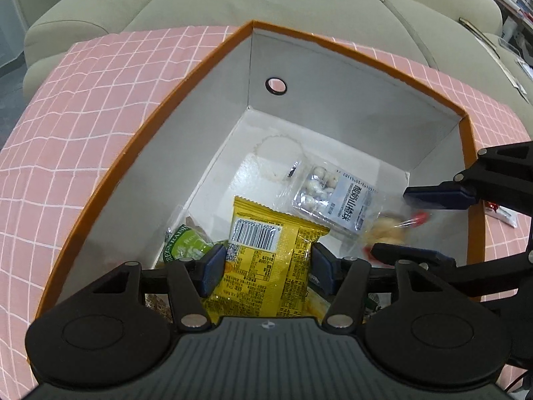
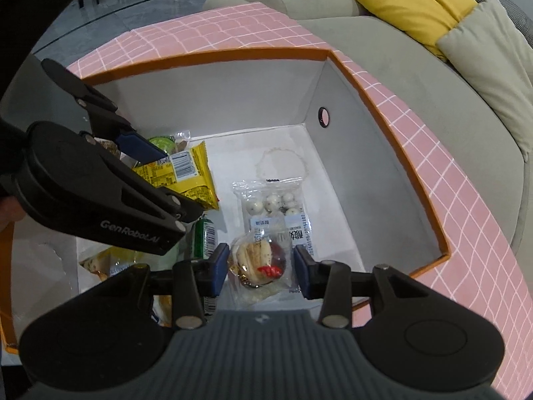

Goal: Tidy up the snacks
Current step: 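Carry the yellow bag and pastry into the shoebox while both grippers open to release, then withdraw both tools from the shoebox toward the red-and-silver bag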

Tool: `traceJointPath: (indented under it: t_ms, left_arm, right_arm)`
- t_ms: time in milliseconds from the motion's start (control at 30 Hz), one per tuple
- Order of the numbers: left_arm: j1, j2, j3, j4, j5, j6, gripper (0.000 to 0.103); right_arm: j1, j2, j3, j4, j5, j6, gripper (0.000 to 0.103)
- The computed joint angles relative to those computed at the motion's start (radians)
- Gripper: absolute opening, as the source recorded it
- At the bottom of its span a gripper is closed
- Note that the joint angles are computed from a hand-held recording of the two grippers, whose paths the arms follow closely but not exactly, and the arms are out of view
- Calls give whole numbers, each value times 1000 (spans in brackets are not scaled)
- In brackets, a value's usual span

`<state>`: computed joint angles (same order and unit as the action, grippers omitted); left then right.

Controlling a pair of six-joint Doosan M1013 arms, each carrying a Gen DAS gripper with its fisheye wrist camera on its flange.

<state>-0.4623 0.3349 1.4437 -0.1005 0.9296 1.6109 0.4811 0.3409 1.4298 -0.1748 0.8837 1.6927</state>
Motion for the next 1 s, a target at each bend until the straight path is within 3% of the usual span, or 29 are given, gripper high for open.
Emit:
traceJointPath:
  t_ms: [333,433,567,800,1000]
  left_arm:
    - [-19,-39,17,96,-45,-93,83]
    - [-22,-59,26,116,-67,-126,84]
    - [-30,-87,40,174,-102,-215,84]
    - [-48,-151,84,204,-183,-220,84]
    - [-67,-213,134,121,-277,-179,84]
  right_arm:
    - [18,-48,38,-87,-67,121,75]
    - [24,-70,55,-112,-95,156,80]
    - [40,-101,79,-189,-127,220,85]
    - [83,-170,155,-416,-192,450,88]
    - [116,-242,246,-626,-212,726,89]
